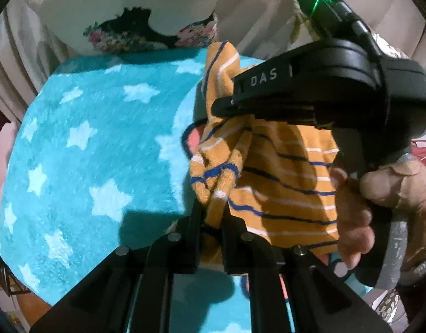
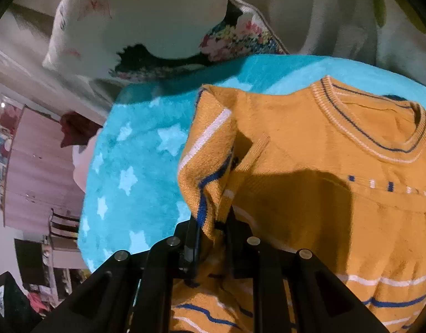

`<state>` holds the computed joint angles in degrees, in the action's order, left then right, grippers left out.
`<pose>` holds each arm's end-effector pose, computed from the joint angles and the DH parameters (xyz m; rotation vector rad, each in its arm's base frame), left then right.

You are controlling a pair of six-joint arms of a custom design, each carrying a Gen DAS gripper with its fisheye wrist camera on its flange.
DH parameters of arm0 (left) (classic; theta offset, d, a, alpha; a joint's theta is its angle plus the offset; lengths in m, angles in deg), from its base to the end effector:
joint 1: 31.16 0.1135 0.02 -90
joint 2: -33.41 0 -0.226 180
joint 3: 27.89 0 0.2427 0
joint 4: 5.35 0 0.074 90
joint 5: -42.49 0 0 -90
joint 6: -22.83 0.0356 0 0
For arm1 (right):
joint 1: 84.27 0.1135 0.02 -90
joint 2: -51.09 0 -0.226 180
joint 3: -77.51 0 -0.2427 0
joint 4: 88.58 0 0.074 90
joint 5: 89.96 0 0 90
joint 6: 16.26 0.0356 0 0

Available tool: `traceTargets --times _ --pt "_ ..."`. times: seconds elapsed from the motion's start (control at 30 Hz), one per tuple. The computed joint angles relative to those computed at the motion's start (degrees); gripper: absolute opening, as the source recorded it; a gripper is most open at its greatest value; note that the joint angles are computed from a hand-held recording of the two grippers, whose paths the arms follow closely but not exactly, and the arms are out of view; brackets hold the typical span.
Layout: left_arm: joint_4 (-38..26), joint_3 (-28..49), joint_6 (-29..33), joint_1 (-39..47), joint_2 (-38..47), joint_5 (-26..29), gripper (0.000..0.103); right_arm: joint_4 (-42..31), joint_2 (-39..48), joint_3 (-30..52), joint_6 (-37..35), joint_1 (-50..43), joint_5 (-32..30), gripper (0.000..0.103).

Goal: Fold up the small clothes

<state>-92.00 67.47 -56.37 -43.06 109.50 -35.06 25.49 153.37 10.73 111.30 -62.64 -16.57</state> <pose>0.2299 -0.0563 0.3126 0.5965 2.6686 -0.3034 0.3387 0.1453 0.2918 0.2465 2.6424 0.7494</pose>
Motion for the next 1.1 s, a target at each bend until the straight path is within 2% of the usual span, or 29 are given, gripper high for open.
traceTargets --times 0.33,0.73,1.1 --pt "-1.0 2.5 -6.2 -7.0 0.1 -2.3 0.010 4.3 -7.6 -9.1 0.2 -4.3 -4.5 0.015" --pt "-2.4 4.7 -13.1 -14.9 -0.5 -3.8 0.010 6.4 -14.5 -15.9 -1.2 -9.2 -9.3 0.015" --pt "-1.9 7.8 -22.5 -27.5 1.8 -6.7 0.010 5.9 -22.6 -24.0 -4.4 -18.7 -15.6 0.015"
